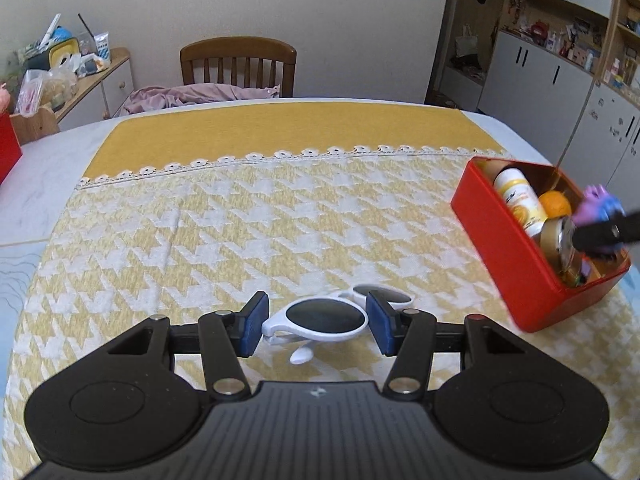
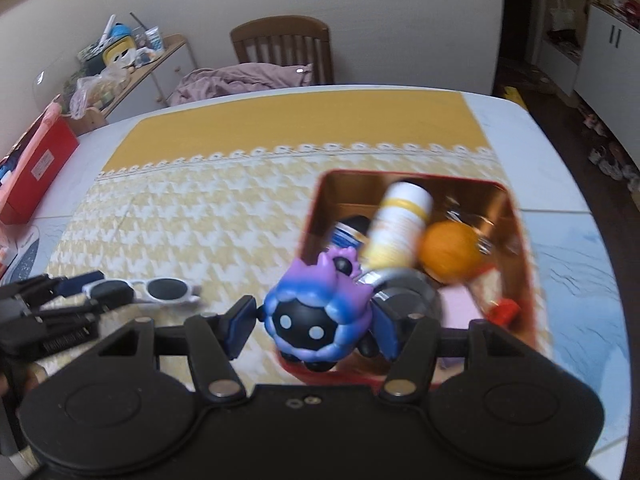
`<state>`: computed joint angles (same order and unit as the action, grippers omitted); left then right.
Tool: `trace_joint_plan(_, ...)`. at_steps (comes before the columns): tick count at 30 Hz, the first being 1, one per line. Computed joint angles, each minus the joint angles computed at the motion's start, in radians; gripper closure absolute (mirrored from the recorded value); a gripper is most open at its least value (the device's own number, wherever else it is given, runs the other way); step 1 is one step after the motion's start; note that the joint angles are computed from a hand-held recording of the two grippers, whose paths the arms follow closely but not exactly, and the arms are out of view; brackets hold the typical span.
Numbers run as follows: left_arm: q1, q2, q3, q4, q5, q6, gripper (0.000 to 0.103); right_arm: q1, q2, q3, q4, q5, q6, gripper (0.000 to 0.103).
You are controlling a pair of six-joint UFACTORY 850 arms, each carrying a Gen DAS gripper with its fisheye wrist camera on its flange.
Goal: Organize rigid objects
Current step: 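Lift purple toy with right tool while left tool grasps white sunglasses, then carry sunglasses with left tool and toy with right tool into tin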
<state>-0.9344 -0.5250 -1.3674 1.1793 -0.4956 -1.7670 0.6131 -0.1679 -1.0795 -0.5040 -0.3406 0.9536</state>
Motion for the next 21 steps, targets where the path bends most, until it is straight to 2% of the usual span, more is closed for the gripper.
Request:
trace_joint_plan(5, -0.016, -0.003, -0.029, -0.026, -0.024, 0.02, 0.051, -0.015, 0.071, 0.082, -0.111, 0.004, 0.085, 0.042)
trace_joint_plan(14, -0.04, -0.029, -0.122, -0.071, -0.038, 0.056, 0.051, -0.061, 0.122, 0.154, -0.178, 0.013, 0.081, 0.042)
trace_joint_plan(19, -0.052, -0.05, -0.196, -0.034, -0.05, 0.024, 0.051, -0.093, 0.132, 0.174, -0.154, 0.034, 0.036, 0.042)
trace_joint_plan(21, -0.056, -0.071, -0.245, -0.02, -0.056, 0.03, 0.051, -0.111, 0.129, 0.174, -0.089, 0.047, -0.036, 0.042)
